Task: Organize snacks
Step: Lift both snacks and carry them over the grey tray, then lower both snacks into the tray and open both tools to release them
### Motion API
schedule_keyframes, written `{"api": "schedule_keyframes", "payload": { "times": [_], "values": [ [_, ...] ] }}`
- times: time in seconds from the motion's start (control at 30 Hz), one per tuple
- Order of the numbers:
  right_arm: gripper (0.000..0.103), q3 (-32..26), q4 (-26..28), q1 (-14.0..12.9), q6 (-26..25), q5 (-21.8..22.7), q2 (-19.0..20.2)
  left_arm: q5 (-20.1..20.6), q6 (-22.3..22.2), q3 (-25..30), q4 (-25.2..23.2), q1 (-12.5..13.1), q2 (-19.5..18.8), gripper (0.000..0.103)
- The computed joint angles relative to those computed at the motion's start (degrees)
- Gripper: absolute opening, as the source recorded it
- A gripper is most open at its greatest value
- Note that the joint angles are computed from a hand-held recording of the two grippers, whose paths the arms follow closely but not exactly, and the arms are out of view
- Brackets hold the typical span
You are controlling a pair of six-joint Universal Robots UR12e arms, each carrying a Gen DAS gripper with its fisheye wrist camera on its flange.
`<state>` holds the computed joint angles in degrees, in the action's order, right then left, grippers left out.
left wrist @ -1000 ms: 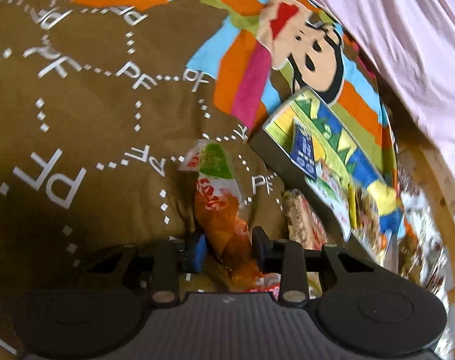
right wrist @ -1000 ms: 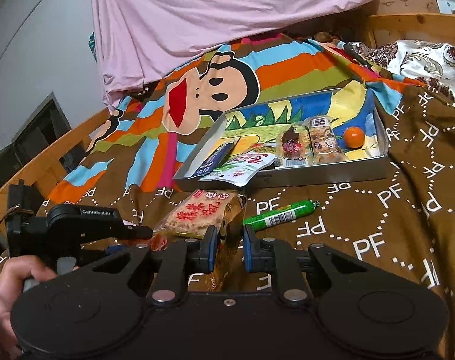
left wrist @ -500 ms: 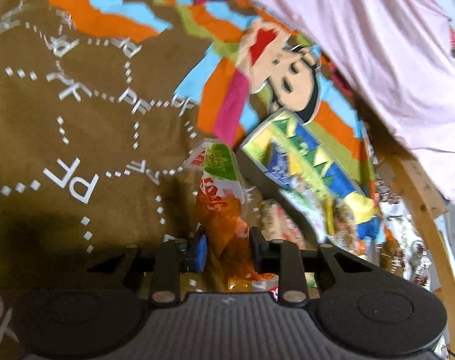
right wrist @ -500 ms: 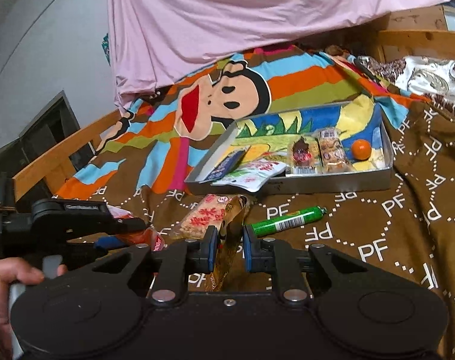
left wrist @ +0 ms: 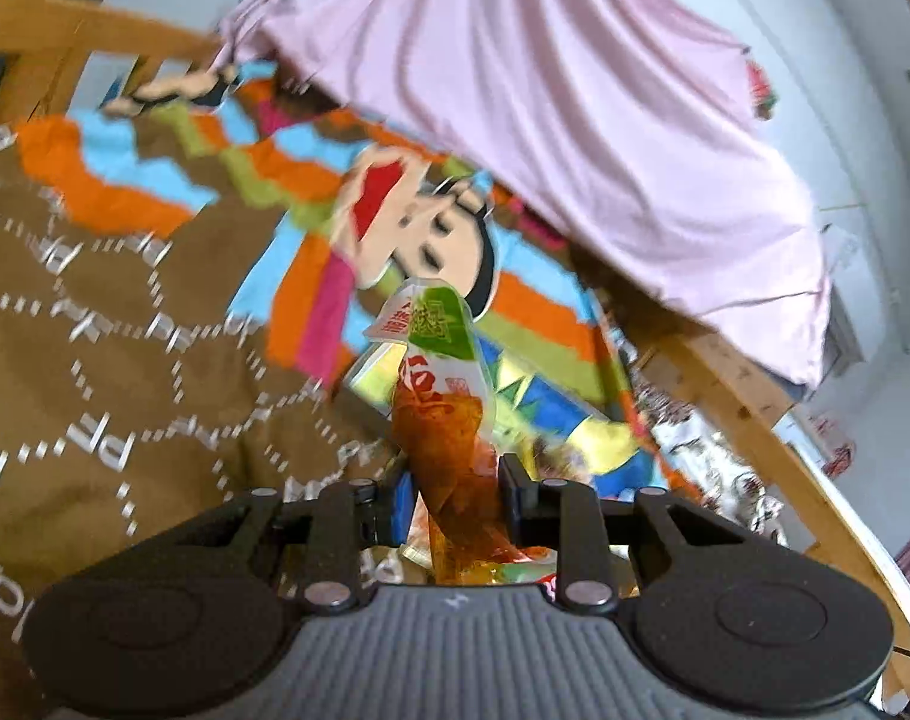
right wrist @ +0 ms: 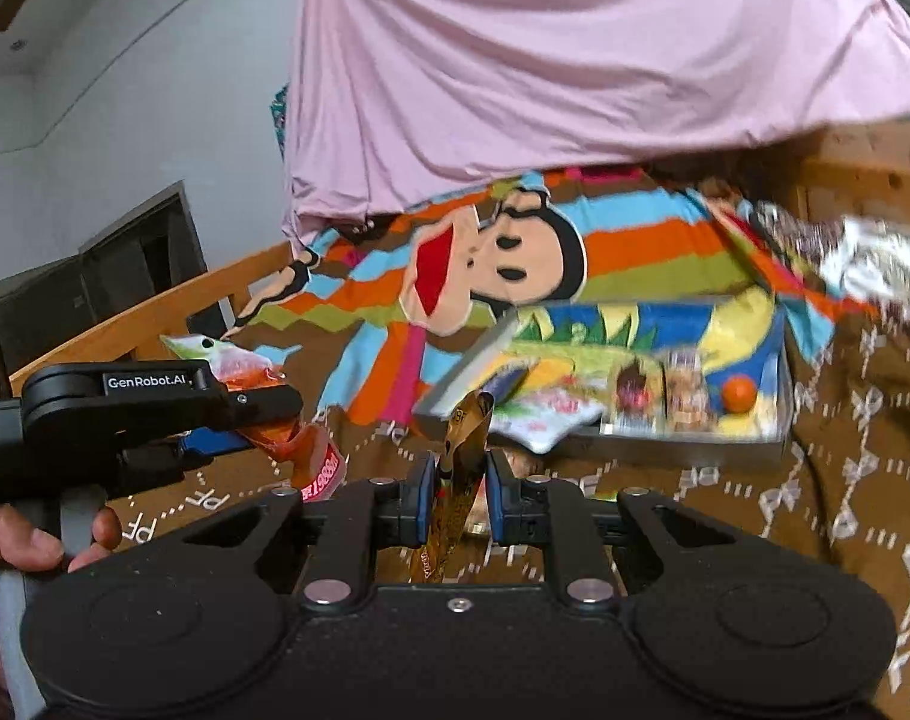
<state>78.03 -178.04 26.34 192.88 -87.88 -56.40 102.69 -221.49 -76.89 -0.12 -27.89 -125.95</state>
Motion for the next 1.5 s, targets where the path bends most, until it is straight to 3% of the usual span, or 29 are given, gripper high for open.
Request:
{"api": "schedule_keyframes", "payload": {
  "times": [0.17,0.33,0.57,0.87,1.03,1.3,1.5],
  "values": [
    [0.019,-4.13,1.11,-1.35,-4.98,0.93,1.33,0.61,3.03,3.05,2.71,0.01,-1.77,0.031],
    [0.019,-11.45,4.12,-2.86,-8.22,0.17,5.11,0.87,6.24,10.44,0.45,0.42,-5.76,0.032],
    [0.019,-21.81,5.65,-4.35,-1.53,-0.11,12.68,-1.15,7.33,21.01,-2.32,1.93,-12.23,0.032],
    [0.019,-31.00,14.30,-5.05,1.87,0.74,19.26,-10.12,3.91,31.67,-10.80,4.18,-19.54,0.032],
    [0.020,-33.05,16.88,-5.02,1.77,-0.74,20.79,-12.02,4.36,35.18,-15.09,4.62,-21.79,0.032],
    [0.022,-35.00,19.90,-4.87,1.41,-4.90,22.09,-10.10,7.85,39.75,-19.33,4.34,-23.87,0.032],
    [0.033,-34.63,21.56,-4.67,1.74,-8.33,21.85,-8.27,10.05,42.94,-24.01,3.82,-25.10,0.033]
  ]
}}
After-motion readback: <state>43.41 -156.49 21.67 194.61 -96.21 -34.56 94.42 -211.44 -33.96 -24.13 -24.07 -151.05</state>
